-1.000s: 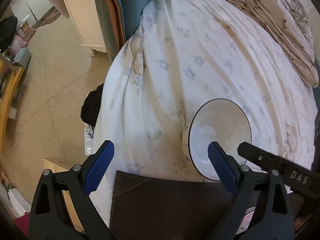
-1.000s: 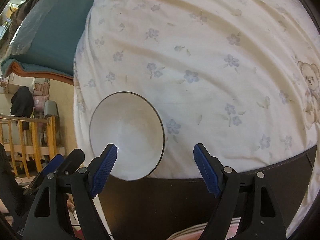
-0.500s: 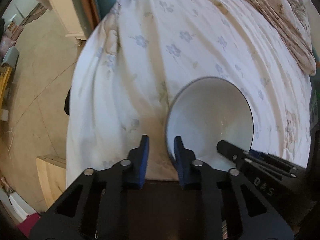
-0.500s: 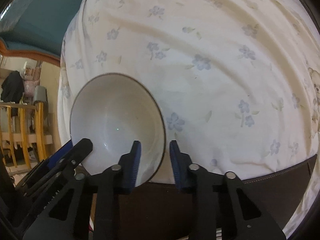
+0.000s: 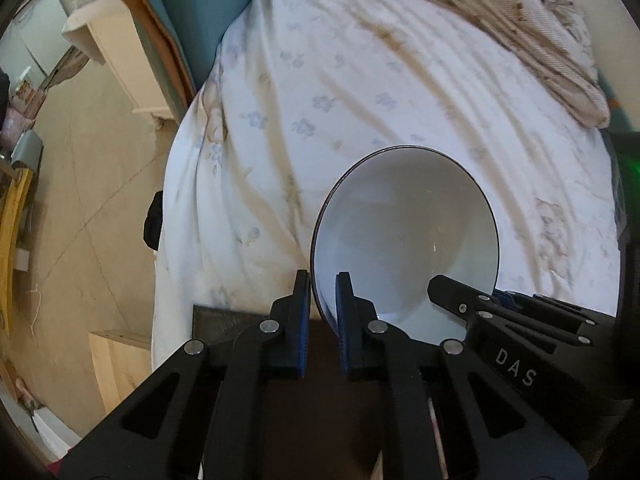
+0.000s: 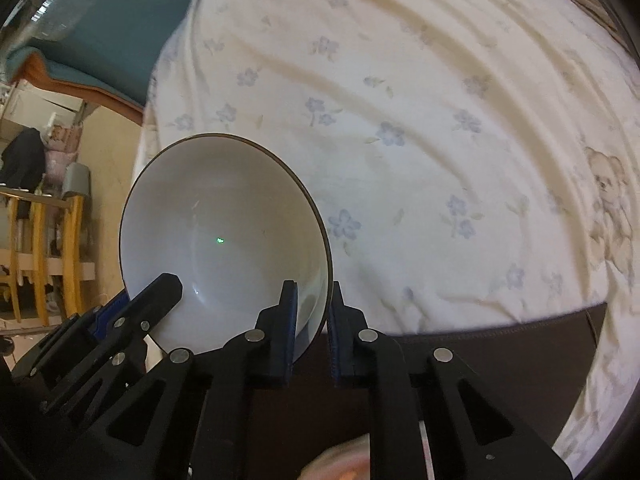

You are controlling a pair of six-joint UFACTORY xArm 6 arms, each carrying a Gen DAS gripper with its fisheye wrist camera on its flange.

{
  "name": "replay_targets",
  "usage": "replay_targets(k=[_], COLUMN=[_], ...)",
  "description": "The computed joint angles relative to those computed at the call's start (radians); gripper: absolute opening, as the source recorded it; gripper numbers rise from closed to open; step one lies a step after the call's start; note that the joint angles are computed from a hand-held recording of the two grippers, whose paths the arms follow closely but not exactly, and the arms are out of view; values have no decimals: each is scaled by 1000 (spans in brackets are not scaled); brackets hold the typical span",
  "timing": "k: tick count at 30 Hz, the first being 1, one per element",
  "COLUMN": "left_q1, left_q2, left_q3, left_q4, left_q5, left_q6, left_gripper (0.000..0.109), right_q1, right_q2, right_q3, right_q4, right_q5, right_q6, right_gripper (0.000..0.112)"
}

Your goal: Organize plates and bowls

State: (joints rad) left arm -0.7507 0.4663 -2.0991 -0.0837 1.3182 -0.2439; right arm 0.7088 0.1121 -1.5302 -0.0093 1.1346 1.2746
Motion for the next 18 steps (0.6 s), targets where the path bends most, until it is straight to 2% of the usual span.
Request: replay_targets(k=[7, 10, 12, 18], left_q1=[-53, -70, -83, -142], left_q2=[-215, -290, -357, -466], left_q3=[213, 284, 358, 472], left_q4=[-27, -77, -114, -122], left_q5=[-65, -47, -68, -106], left_q6=[41, 54, 72, 93], left_gripper=[11, 12, 12, 11], right_q1=[92, 153, 199, 347], right_q2=[-160, -243, -292, -428], right_q3=[66, 111, 139, 242], right_q4=[-84, -124, -153, -235], right_q5=[55, 76, 91, 99], right_q6=[115, 175, 226, 407], right_gripper=[15, 15, 16, 17])
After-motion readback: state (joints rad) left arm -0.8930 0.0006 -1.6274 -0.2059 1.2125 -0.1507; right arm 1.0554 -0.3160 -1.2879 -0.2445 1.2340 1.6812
